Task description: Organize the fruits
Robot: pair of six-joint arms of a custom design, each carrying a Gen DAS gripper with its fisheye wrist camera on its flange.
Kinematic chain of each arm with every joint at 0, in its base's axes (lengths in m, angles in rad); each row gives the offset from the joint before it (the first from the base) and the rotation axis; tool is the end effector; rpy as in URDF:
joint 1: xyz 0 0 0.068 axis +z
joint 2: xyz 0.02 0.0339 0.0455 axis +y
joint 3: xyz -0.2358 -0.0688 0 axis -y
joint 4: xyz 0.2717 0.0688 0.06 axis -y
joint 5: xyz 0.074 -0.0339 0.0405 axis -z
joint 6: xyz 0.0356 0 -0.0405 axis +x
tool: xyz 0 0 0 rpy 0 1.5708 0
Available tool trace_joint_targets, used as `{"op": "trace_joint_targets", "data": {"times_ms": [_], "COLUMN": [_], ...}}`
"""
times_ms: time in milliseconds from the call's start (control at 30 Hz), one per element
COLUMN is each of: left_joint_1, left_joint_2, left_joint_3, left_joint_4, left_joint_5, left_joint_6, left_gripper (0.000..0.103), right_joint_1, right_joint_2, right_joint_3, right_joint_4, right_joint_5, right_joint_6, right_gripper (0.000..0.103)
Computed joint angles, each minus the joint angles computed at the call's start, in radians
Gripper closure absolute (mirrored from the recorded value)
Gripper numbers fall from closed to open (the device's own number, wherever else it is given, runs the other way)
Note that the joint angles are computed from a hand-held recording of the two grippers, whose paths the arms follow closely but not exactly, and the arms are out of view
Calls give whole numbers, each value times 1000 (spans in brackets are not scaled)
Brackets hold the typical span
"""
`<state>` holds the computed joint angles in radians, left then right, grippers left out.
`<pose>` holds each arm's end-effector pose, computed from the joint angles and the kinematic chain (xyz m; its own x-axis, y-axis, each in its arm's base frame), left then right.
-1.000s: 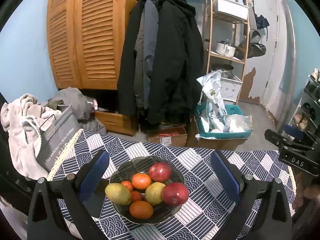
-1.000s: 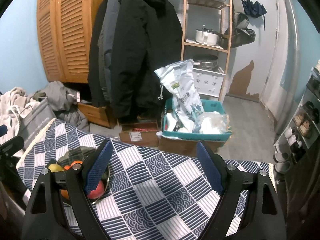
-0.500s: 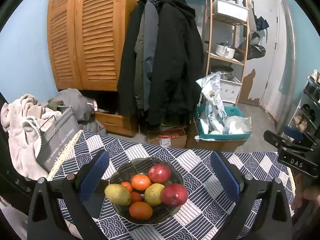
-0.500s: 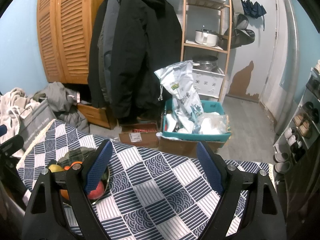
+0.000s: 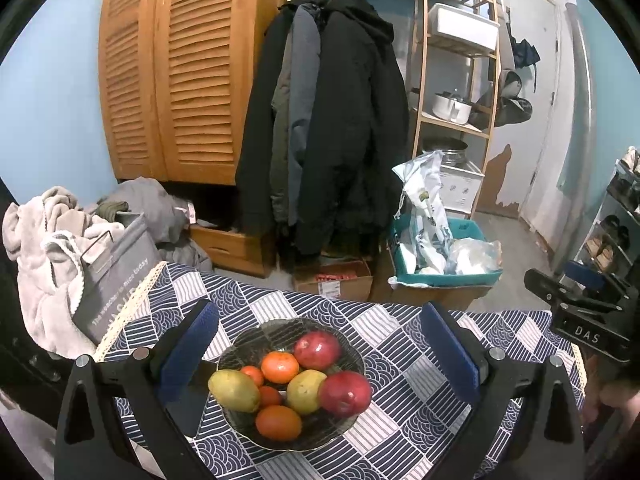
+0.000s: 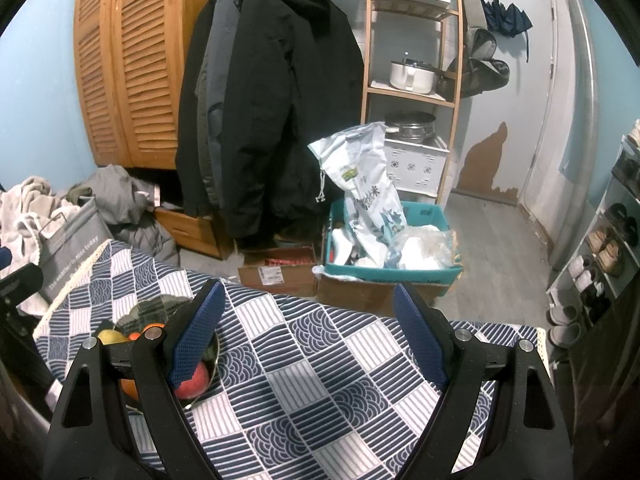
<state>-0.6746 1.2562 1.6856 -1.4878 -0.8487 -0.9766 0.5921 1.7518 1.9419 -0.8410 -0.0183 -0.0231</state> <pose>0.1861 -0.1146 0.4204 -0.4851 -0.3133 -0.8164 -0.4937 0.8687 -0.0401 0.3358 0.2266 0.3893 -0.4895 -0.3570 -0.7956 -0.5816 0.8135 -0.0073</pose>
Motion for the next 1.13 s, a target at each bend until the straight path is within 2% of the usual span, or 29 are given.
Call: {"op": "trace_joint_targets", "data": {"times_ms": [433, 1133], "left_joint_1": [-10, -18], "left_joint_2": [38, 40], "left_joint_3": [37, 36], "left_joint_4": [-54, -45], "left_joint_5": [-14, -15], "left_joint_6": [-40, -41], "left_gripper": [1, 1], "right_joint_1": [-1, 0], "right_joint_2": [0, 0], "right_joint_3": [1, 2], "right_joint_4": [-3, -3], "right_joint_5": [-2, 0], "right_joint_6": [-2, -1], "right_gripper": [18, 18]}}
